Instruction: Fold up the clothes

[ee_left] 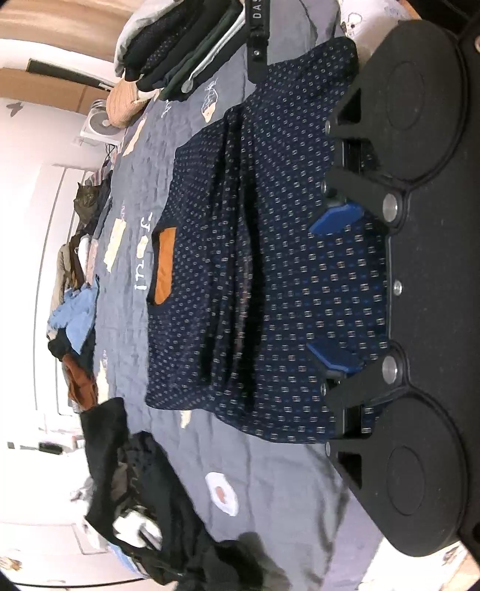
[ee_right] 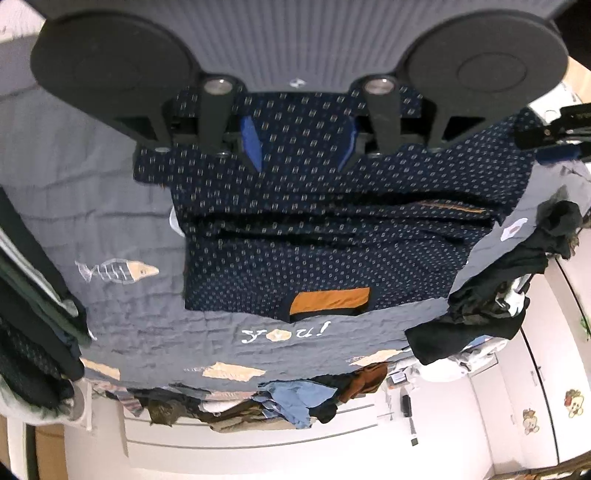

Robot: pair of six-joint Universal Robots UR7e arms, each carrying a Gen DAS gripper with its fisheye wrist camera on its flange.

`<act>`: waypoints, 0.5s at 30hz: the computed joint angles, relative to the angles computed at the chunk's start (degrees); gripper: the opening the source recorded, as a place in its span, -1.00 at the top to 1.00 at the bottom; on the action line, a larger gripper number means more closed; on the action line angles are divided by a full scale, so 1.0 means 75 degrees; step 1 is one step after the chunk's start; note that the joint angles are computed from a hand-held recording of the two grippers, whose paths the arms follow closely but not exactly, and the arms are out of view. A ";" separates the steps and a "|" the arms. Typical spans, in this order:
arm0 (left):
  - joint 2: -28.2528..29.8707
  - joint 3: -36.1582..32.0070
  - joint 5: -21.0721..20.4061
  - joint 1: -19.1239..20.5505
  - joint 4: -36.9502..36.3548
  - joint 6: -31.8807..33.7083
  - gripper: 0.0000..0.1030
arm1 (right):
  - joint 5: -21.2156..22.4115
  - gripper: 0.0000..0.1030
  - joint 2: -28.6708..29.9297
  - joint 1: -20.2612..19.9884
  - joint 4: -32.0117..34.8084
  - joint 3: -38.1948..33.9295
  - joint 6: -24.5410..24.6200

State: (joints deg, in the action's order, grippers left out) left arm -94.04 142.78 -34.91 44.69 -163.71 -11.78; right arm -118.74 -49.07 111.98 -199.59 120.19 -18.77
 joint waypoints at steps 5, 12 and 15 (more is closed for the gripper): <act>0.0552 -0.0309 0.0096 0.0197 -0.0865 0.0966 -0.43 | -0.0015 0.07 0.0167 -0.0058 -0.0208 -0.0198 -0.0454; 0.0844 -0.0347 -0.0137 0.0514 -0.1442 0.1322 -0.46 | 0.0315 0.03 0.0271 -0.0349 -0.0696 0.0004 -0.0593; 0.0990 -0.0239 -0.0025 0.0479 -0.1796 0.1668 -0.46 | 0.0362 0.03 0.0311 -0.0421 -0.0845 0.0108 -0.0686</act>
State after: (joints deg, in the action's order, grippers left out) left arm -86.62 140.99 -35.10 48.29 -177.18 0.73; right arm -116.02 -46.74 108.83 -205.93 121.00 -23.91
